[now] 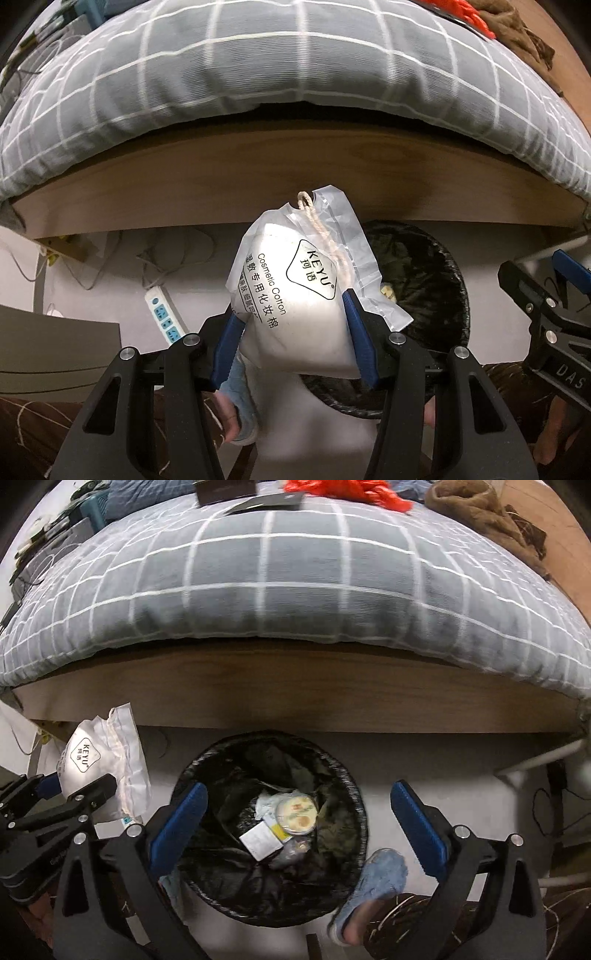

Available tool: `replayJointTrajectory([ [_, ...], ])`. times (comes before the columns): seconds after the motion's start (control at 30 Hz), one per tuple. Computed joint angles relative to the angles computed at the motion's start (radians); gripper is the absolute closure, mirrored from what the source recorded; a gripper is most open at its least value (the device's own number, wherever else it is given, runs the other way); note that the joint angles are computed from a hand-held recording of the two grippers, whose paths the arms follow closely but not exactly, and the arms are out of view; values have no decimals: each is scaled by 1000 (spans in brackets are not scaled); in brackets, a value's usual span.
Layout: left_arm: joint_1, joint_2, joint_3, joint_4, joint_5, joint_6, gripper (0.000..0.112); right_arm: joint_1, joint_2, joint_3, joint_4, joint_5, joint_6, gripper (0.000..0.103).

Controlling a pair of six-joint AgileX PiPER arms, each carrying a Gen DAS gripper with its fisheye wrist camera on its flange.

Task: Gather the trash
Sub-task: 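Open the right tool to drop the yogurt cup into the bin, then open the left tool to drop the cotton-pad bag into the bin, then raise both tools back toward the items on the bed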

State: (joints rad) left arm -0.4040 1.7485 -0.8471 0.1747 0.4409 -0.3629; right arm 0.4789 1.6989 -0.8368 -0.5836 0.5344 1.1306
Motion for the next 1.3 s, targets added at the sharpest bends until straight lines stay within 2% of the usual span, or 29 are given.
replayJointTrajectory([
  [0.33, -148, 50, -94, 4, 39, -64, 60, -133, -149, 132, -80, 6, 1, 8],
  [0.6, -262, 93, -157, 49, 65, -158, 59, -266, -244, 219, -63, -41, -72, 8],
  [0.7, -281, 111, -171, 69, 63, -184, 55, -284, -248, 222, -48, -44, -96, 8],
  [0.97, -321, 119, -192, 174, 85, -316, 27, -274, -227, 207, -59, -42, -87, 8],
  [1.13, -309, 74, -182, 229, 91, -353, 15, -240, -240, 192, -107, -9, -36, 8],
  [1.3, -283, 35, -202, 207, 114, -319, 15, -230, -277, 167, -116, 25, -34, 8],
])
